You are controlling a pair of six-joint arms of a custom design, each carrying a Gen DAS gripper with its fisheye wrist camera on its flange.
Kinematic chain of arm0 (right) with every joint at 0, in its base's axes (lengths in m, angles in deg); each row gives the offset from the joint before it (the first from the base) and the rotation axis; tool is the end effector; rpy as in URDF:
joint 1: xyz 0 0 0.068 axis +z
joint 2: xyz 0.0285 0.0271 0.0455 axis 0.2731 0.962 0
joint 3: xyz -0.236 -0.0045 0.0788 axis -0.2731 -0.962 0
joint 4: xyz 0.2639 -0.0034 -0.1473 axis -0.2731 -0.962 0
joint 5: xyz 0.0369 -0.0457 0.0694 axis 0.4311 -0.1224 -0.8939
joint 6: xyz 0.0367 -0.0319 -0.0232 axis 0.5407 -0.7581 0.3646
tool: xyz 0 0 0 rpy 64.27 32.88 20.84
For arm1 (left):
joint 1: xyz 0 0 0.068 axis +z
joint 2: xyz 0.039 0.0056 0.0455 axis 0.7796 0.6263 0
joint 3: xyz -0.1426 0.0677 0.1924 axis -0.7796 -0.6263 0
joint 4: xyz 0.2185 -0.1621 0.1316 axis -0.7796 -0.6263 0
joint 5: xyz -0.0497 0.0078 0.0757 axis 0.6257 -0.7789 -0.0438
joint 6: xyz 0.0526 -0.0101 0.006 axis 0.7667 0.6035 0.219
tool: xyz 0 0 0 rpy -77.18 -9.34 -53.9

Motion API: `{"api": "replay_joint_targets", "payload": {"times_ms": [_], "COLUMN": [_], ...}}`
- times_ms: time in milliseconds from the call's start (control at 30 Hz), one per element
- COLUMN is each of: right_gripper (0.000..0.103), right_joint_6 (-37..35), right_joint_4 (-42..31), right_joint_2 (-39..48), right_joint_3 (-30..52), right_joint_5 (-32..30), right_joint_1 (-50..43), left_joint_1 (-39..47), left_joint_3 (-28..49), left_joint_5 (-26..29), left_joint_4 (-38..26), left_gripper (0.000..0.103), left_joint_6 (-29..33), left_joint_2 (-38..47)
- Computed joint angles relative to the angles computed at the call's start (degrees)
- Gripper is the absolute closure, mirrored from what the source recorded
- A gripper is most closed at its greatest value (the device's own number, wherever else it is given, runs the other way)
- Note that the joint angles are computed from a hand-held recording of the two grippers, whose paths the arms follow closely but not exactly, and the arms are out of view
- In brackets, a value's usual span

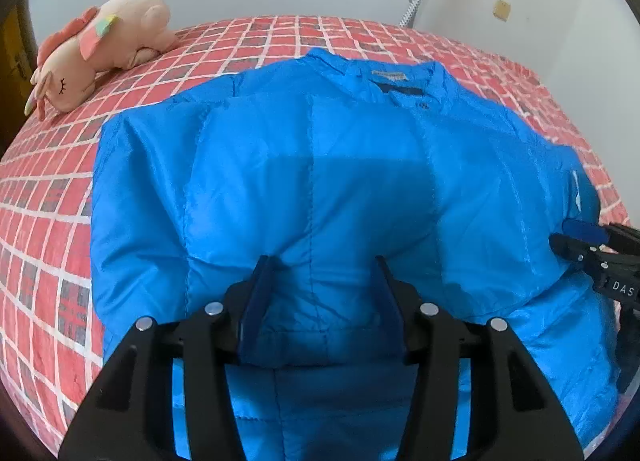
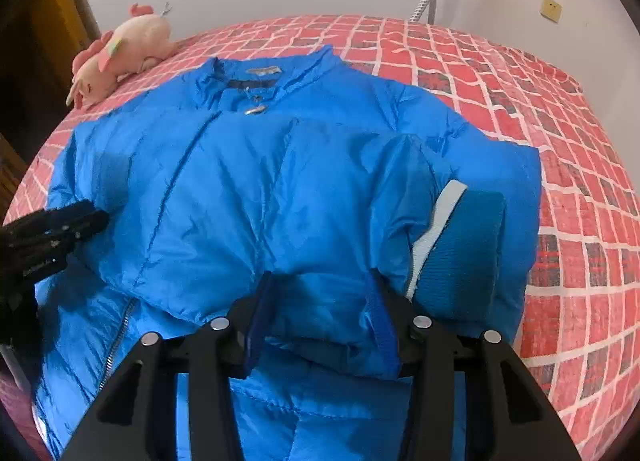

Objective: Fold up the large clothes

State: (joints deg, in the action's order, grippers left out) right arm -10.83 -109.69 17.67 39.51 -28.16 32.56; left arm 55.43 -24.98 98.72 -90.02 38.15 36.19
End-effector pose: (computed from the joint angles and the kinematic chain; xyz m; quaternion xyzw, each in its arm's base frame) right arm 0.1668 0.0453 0.1194 0.1048 0.9611 0.0348 0.2533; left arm 0.3087 0.0098 0.0895 0.2223 0.9316 -0.1162 0.2629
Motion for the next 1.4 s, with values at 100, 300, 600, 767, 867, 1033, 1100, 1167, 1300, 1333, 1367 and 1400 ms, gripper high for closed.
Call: {"api": "replay_joint_targets", "payload": {"times_ms": [100,300,600,767,867,1033,1100,1167,1300,1333,1367,1400], "right_gripper": [0.054,0.050,0.050,0.049,0.049,0.049,0.049,0.049,0.049,0.049,0.049,0.049], "right_joint_6": [-1.93,-7.19,-8.71,-7.20,-5.39,-5.03,-4.89,-4.14,-4.61,-4.53,-4.45,-4.51], "right_joint_4": [-2.32,8.42,16.30,6.49,1.94,8.38,11.05,12.04,10.09,7.85,3.96,0.62], "right_joint_2": [-5.41,5.89,15.62,1.33,-0.33,7.29,9.12,9.90,4.22,0.90,-4.33,-8.43], "right_joint_3": [0.59,4.94,4.23,1.62,1.71,0.73,0.06,-0.21,-1.85,-2.33,-2.85,-2.92], "right_joint_5": [-3.24,-6.30,-8.75,-6.03,-4.01,-0.81,1.09,2.68,-2.34,-4.29,-6.07,-6.49], "right_joint_1": [-3.63,-12.18,-14.65,-9.42,-5.06,-2.75,-1.40,-0.22,-3.91,-5.14,-6.18,-6.27], "left_joint_1": [1.60,2.10,3.05,2.93,1.96,-2.52,-3.05,-2.74,-2.54,-2.04,-1.38,-0.45], "left_joint_3": [1.35,5.60,11.28,4.00,0.53,-3.03,-4.04,-3.70,-3.44,-2.74,-2.06,-1.47], "left_joint_5": [4.19,6.05,4.20,3.51,3.92,-2.75,-3.78,-3.32,-2.41,-1.75,-1.29,-0.61], "left_joint_4": [-1.65,2.05,1.29,2.20,1.68,8.08,9.56,9.50,8.58,7.09,4.85,3.11], "left_gripper": [0.049,0.039,0.041,0.041,0.041,0.040,0.040,0.040,0.040,0.040,0.040,0.040], "left_joint_6": [-0.16,-2.68,-2.92,-2.50,-0.50,0.97,1.43,1.47,1.41,1.67,2.13,2.67], "left_joint_2": [-1.48,1.22,10.19,1.42,-2.39,0.00,-0.41,0.09,-0.03,-0.16,-0.82,-1.24]}}
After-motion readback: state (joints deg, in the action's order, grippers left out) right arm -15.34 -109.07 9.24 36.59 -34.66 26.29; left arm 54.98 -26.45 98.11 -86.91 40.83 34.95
